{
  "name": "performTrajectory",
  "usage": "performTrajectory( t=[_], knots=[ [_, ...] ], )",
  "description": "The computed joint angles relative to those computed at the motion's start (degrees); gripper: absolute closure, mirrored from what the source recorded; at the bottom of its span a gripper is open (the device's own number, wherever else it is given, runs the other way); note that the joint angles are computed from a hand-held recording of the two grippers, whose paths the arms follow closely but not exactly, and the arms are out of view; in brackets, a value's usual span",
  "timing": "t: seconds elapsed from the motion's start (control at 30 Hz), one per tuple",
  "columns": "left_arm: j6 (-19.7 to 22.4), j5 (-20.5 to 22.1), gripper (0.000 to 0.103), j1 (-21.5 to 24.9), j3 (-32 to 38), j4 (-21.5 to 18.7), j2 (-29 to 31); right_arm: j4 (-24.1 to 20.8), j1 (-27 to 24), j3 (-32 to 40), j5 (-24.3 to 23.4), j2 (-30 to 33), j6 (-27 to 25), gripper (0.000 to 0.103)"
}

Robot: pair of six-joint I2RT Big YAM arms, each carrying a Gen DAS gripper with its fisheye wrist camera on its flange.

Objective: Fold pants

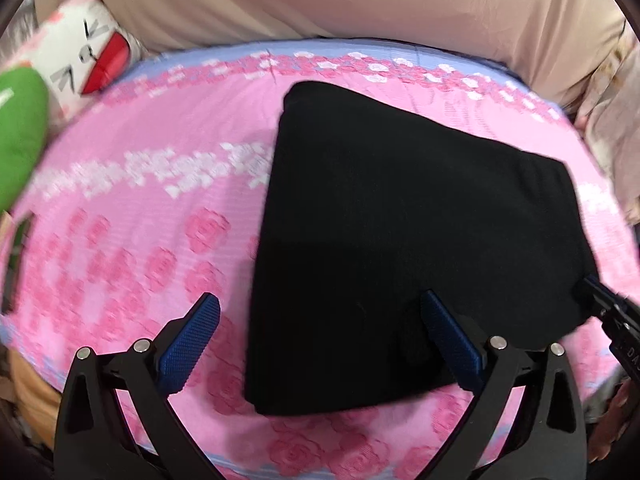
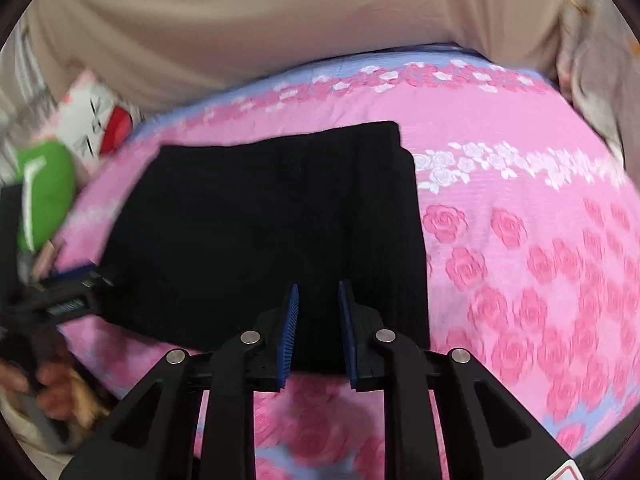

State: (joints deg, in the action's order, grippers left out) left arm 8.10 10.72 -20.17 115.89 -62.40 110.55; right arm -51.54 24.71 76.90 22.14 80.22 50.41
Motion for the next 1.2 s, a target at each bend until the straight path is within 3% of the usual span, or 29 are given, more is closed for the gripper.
performTrajectory(
  t=[0.03,0.1,0.13,0.17,0.23,0.3,0.37,0.43,0.5,0.53,0.57,0.63,0.73,0.83,0.9,0.93,0.97,1.03,1.07,1.1,1.17,1.2],
  knots=[
    [-0.35,2.48,0.005,0.56,0.09,-0.71,0.01,0.45,0.09,-0.49,0.08,-1.09,0.61,0.08],
    [-1.19,7.37,0.005,1.8,-0.22,-1.48,-0.11,-2.17,1.55,-0.5,4.78,-2.8,2.26,0.057],
    [-1.83,10.07,0.005,2.6,-0.08,-2.17,0.2,-4.19,1.95,-0.35,6.88,-3.18,3.15,0.04],
    [-2.34,11.53,0.005,3.13,0.11,-2.68,0.6,-5.28,2.09,-0.96,8.21,-3.89,4.43,0.035],
    [-4.25,13.08,0.005,3.97,1.62,-4.4,2.24,-3.12,0.95,-3.89,5.23,-5.57,6.58,0.035],
    [-6.26,16.27,0.005,4.73,4.2,-7.01,4.69,3.87,-1.17,-8.46,-1.66,-7.56,8.65,0.034],
    [-7.11,19.01,0.005,4.98,4.18,-5.62,4.77,9.21,-3.55,-11.32,-8.15,-7.39,9.42,0.033],
    [-6.53,21.76,0.005,4.84,7.39,-8.58,6.92,12.48,-4.02,-12.47,-10.08,-6.82,9.39,0.031],
    [-5.24,19.89,0.031,3.98,8.06,-7.81,7.31,13.41,-4.07,-12.11,-9.7,-5.49,9.56,0.036],
    [-4.87,18.76,0.039,3.69,8.87,-8.14,7.66,13.89,-3.83,-11.79,-9.03,-5.19,8.59,0.055],
    [-4.84,18.89,0.054,3.7,9.32,-8.59,7.65,13.88,-3.53,-10.9,-8.56,-4.79,7.45,0.066],
    [-3.75,20.61,0.073,4.34,10.72,-9.73,7.2,12.55,-2.69,-8.73,-7.29,-4.68,6.0,0.071],
    [-1.57,24.22,0.078,5.99,13.02,-13.32,6.73,12.46,-0.71,-7.16,-5.97,-6.77,4.29,0.073],
    [2.6,25.03,0.076,7.2,11.09,-16.67,4.7,10.97,1.66,-7.94,-6.04,-8.73,5.09,0.07],
    [4.39,22.81,0.067,7.02,8.21,-17.54,3.79,7.96,2.14,-9.62,-7.14,-8.68,7.44,0.06],
    [4.8,19.41,0.057,6.6,5.19,-16.02,2.77,5.5,2.16,-9.88,-7.0,-7.9,8.5,0.049],
    [4.68,16.62,0.047,6.21,2.71,-13.99,1.91,4.52,2.29,-11.08,-6.5,-7.58,10.75,0.044],
    [2.49,14.93,0.039,6.26,0.58,-11.28,0.48,7.34,2.46,-12.9,-6.3,-9.49,13.59,0.044],
    [2.02,14.73,0.037,6.19,-0.03,-10.04,-0.43,5.96,3.1,-11.36,-3.44,-9.82,13.25,0.043],
    [1.87,14.1,0.034,5.94,-1.07,-7.97,-1.74,4.68,3.64,-9.99,-0.59,-9.84,11.88,0.042],
    [0.81,10.6,0.01,5.06,-4.49,-0.76,-5.23,2.84,4.37,-6.08,5.65,-9.04,6.52,0.04],
    [0.37,8.59,0.009,4.51,-6.48,2.73,-6.8,2.43,3.82,-4.28,6.44,-8.24,4.07,0.039]
  ],
)
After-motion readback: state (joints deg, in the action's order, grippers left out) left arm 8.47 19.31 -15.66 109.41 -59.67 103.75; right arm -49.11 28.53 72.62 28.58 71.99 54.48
